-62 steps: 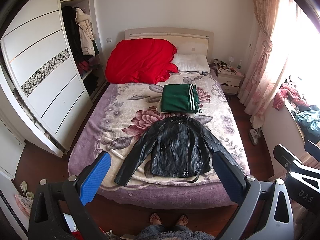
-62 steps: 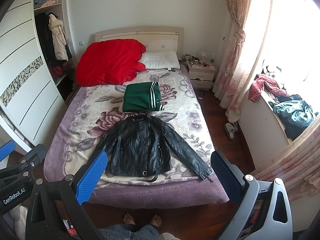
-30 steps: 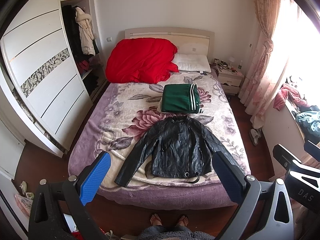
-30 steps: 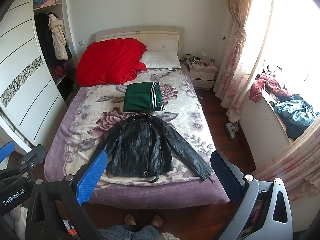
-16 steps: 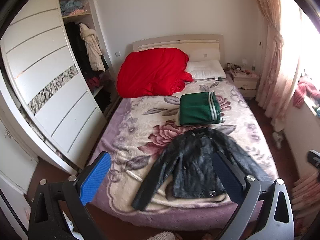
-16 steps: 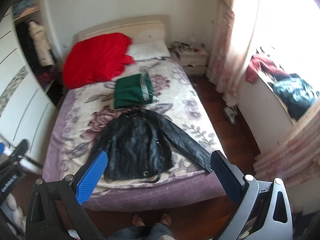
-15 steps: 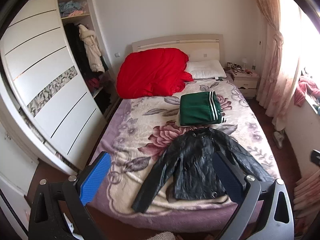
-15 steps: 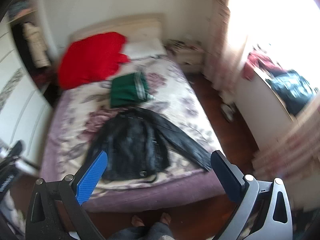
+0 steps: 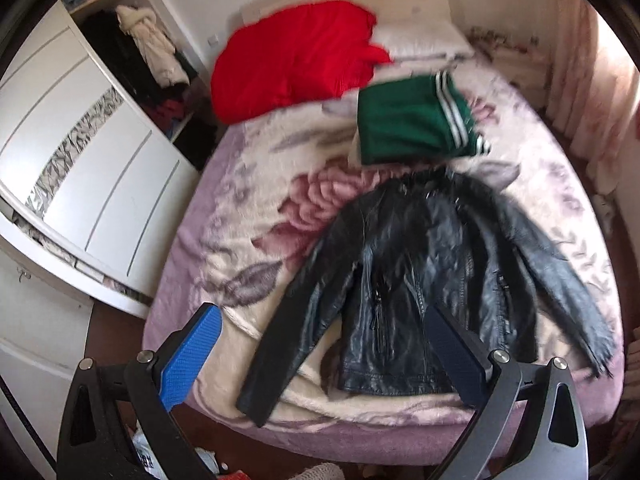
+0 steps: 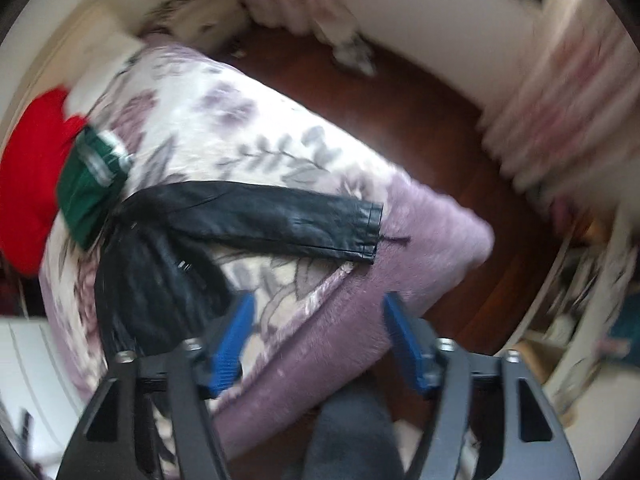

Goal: Fold large clothes
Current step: 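Grasp the jacket sleeve cuff with the right gripper while the left gripper approaches the jacket body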

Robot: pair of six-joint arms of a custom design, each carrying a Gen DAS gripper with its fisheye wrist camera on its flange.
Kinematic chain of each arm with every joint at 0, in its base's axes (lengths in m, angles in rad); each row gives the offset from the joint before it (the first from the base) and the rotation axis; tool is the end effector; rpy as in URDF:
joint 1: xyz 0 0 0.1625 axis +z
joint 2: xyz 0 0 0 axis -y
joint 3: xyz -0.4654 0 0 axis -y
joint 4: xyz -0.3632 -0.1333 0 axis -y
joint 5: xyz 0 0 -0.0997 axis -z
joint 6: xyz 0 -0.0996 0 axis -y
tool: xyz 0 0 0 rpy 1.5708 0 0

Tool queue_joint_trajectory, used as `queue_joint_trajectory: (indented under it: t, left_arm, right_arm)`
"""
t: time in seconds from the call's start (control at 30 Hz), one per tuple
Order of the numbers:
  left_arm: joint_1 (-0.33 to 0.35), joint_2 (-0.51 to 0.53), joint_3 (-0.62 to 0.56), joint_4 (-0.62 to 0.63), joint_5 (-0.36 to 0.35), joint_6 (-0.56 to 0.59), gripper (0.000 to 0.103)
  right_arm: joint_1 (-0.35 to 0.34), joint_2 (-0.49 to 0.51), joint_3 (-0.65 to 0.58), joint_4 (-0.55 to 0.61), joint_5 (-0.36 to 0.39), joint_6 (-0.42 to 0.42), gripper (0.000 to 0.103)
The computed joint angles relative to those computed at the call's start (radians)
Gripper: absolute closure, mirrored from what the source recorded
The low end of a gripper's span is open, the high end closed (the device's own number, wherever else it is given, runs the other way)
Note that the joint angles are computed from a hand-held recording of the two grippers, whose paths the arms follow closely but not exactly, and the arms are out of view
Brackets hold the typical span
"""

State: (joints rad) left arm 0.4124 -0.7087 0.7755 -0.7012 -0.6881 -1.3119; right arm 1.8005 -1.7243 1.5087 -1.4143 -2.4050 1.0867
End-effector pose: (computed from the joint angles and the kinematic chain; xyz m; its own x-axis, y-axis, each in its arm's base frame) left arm -0.5789 -0.4827 0.3234 -0.4441 -0.0168 -0.8958 0.4440 0.8643 -0.2364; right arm 0.1461 -0.3634 0.6392 -0.5102 0.8090 0.2919 0.4820 0.5501 -0.6820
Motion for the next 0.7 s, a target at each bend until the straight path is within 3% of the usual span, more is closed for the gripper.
queue_joint_trajectory:
  t: [0.03, 0.17, 0.27, 0.3, 0.43, 0.5, 0.53, 0.57, 0.6, 0.63, 0.67, 0.7]
  left_arm:
    - [0.022, 0.013, 0.017, -0.013, -0.017, -0.010, 0.000]
    - [0.102, 0.059, 0.096, -0.084, -0.093, -0.061, 0.000]
    - [0.143, 0.085, 0.163, -0.167, -0.129, -0.054, 0.000]
    - [0.153, 0.092, 0.190, -0.203, -0.137, -0.045, 0.000]
    - [0.189, 0.122, 0.247, -0.325, -0.158, 0.008, 0.000]
    - [0.199, 0.132, 0.270, -0.367, -0.158, 0.036, 0.000]
    - [0.202, 0.136, 0.287, -0.398, -0.153, 0.059, 0.000]
    - [0.204, 0.140, 0.298, -0.422, -0.148, 0.081, 0.000]
    - [0.205, 0.146, 0.305, -0.441, -0.143, 0.105, 0.000]
    - [0.204, 0.152, 0.312, -0.467, -0.138, 0.135, 0.000]
    - [0.202, 0.155, 0.320, -0.489, -0.132, 0.158, 0.000]
    - [0.198, 0.157, 0.330, -0.517, -0.126, 0.188, 0.000]
  right_arm:
    - [-0.105, -0.035, 0.069, -0.105, 0.013, -0.072, 0.025]
    - [-0.498, -0.085, 0.261, -0.521, 0.196, -0.464, 0.025]
    - [-0.689, -0.038, 0.341, -0.708, 0.290, -0.608, 0.025]
    - [-0.728, -0.014, 0.354, -0.729, 0.305, -0.617, 0.025]
    - [-0.828, 0.059, 0.389, -0.796, 0.358, -0.660, 0.025]
    - [-0.834, 0.087, 0.409, -0.870, 0.362, -0.697, 0.024]
    - [-0.817, 0.098, 0.427, -0.937, 0.347, -0.741, 0.033]
    - [-0.798, 0.106, 0.435, -0.981, 0.337, -0.785, 0.049]
    - [-0.772, 0.119, 0.431, -0.983, 0.285, -0.795, 0.059]
    - [-0.750, 0.128, 0.430, -1.004, 0.243, -0.819, 0.084]
    - [-0.746, 0.128, 0.427, -1.019, 0.243, -0.830, 0.092]
    - [-0.746, 0.126, 0.413, -1.013, 0.249, -0.834, 0.093]
